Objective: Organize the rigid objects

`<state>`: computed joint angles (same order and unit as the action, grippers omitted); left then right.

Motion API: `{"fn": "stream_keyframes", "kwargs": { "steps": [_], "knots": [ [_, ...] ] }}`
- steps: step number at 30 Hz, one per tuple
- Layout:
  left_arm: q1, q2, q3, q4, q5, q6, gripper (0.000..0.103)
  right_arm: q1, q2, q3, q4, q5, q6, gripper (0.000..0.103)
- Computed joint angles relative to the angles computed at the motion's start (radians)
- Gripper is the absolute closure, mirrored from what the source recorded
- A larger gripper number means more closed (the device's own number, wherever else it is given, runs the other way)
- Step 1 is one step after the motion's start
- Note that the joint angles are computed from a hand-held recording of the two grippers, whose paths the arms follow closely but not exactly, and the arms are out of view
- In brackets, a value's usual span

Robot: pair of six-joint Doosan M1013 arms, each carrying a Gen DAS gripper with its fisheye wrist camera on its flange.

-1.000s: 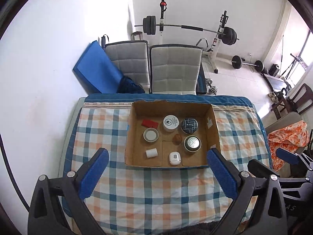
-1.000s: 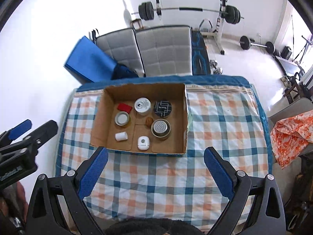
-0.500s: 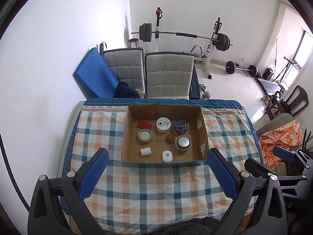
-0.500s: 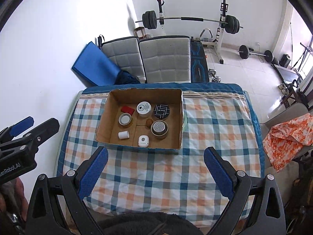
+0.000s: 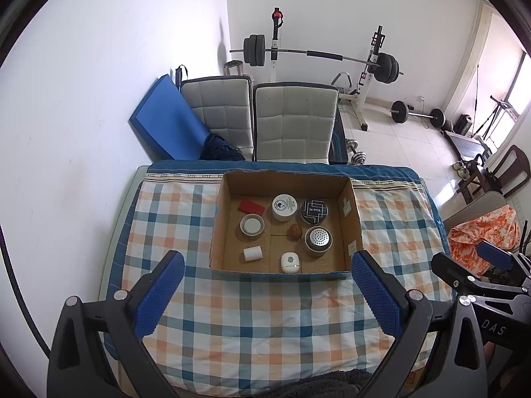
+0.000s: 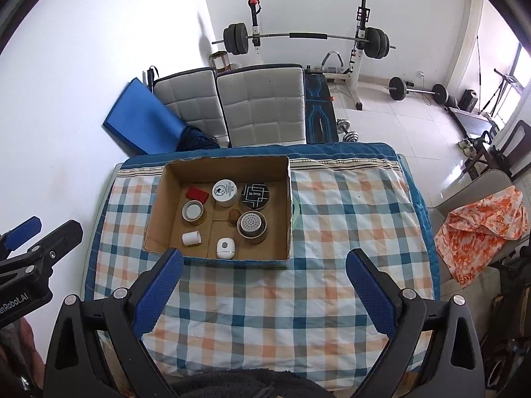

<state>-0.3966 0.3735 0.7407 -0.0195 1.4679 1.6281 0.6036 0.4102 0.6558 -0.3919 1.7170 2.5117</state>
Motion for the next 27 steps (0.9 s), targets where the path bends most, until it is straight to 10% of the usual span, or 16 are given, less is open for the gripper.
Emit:
{"fn": "stream_keyframes", "kwargs": {
  "steps": [27],
  "knots": [
    [0.000,-0.014,0.046,-0.002,-0.010,-0.011,0.000,0.009,0.010,-0.027,-0.044,0.031,-0.015,0.003]
  ]
}}
